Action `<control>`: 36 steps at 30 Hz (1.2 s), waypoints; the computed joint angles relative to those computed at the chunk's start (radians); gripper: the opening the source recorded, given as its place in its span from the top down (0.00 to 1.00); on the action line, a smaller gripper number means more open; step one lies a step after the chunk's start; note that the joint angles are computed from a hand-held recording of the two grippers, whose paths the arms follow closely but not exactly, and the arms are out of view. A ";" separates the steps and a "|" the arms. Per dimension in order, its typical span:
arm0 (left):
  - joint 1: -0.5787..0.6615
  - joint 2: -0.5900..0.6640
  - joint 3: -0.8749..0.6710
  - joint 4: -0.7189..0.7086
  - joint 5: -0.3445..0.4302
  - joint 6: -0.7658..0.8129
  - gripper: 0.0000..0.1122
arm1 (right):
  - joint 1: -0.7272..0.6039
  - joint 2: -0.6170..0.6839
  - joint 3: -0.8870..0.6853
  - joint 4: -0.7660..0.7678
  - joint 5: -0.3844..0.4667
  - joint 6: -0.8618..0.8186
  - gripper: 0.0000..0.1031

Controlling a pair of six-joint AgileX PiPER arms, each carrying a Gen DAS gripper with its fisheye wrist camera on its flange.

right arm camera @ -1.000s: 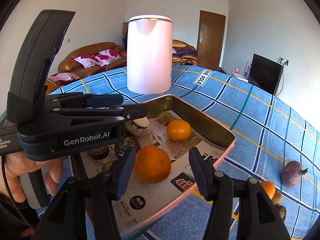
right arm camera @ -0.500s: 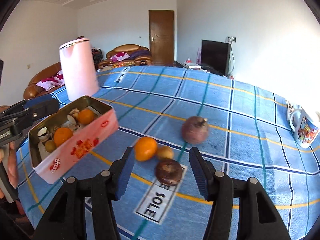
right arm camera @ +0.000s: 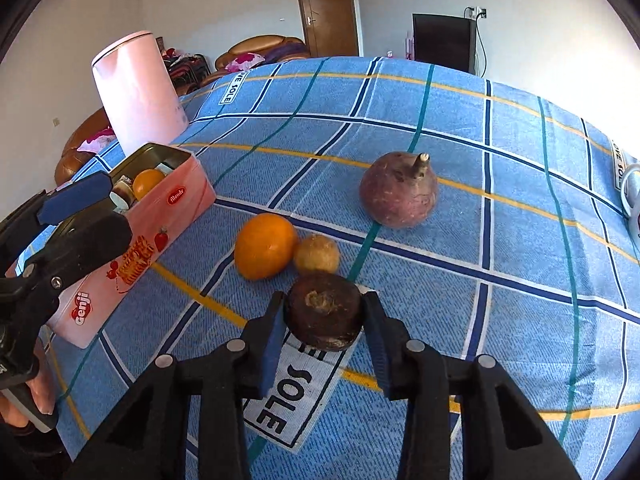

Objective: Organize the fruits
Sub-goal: 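Grasp the small orange with the left gripper while the right gripper grasps a brown round fruit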

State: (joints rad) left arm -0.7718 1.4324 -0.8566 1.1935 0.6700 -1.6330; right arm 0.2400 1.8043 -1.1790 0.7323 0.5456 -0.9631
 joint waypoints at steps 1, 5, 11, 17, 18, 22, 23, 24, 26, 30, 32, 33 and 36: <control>0.000 0.009 -0.008 0.000 -0.002 0.001 0.37 | -0.002 -0.001 0.003 0.006 -0.003 -0.008 0.62; 0.000 0.052 -0.045 -0.012 -0.008 0.025 0.37 | -0.035 -0.055 0.074 0.169 -0.059 -0.146 0.62; 0.030 0.155 -0.135 -0.101 -0.049 0.122 0.38 | -0.083 -0.095 0.125 0.308 -0.147 -0.207 0.62; 0.072 0.246 -0.235 -0.290 -0.090 0.324 0.44 | -0.121 -0.091 0.122 0.381 -0.110 -0.261 0.62; 0.080 0.263 -0.252 -0.324 -0.092 0.361 0.46 | -0.120 -0.092 0.123 0.385 -0.111 -0.266 0.62; 0.135 0.311 -0.298 -0.508 -0.132 0.534 0.62 | -0.117 -0.108 0.142 0.410 -0.121 -0.304 0.62; 0.147 0.311 -0.297 -0.537 -0.146 0.554 0.65 | -0.114 -0.107 0.143 0.411 -0.121 -0.307 0.62; 0.159 0.312 -0.297 -0.572 -0.157 0.581 0.68 | -0.114 -0.105 0.141 0.409 -0.116 -0.307 0.62; 0.173 0.299 -0.277 -0.600 -0.191 0.594 0.69 | -0.116 -0.100 0.137 0.405 -0.108 -0.305 0.62; 0.163 0.259 -0.230 -0.517 -0.225 0.507 0.70 | -0.121 -0.109 0.150 0.455 -0.103 -0.360 0.62; 0.145 0.231 -0.198 -0.411 -0.233 0.402 0.70 | -0.124 -0.121 0.167 0.503 -0.106 -0.411 0.62; 0.138 0.220 -0.187 -0.361 -0.227 0.351 0.70 | -0.126 -0.127 0.174 0.527 -0.105 -0.437 0.62; 0.122 0.194 -0.160 -0.240 -0.236 0.243 0.70 | -0.128 -0.143 0.196 0.589 -0.102 -0.508 0.62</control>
State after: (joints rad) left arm -0.6499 1.6268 -1.0162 0.9532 0.4345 -1.3903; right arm 0.1122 1.6610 -0.9828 1.3211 0.4433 -1.4711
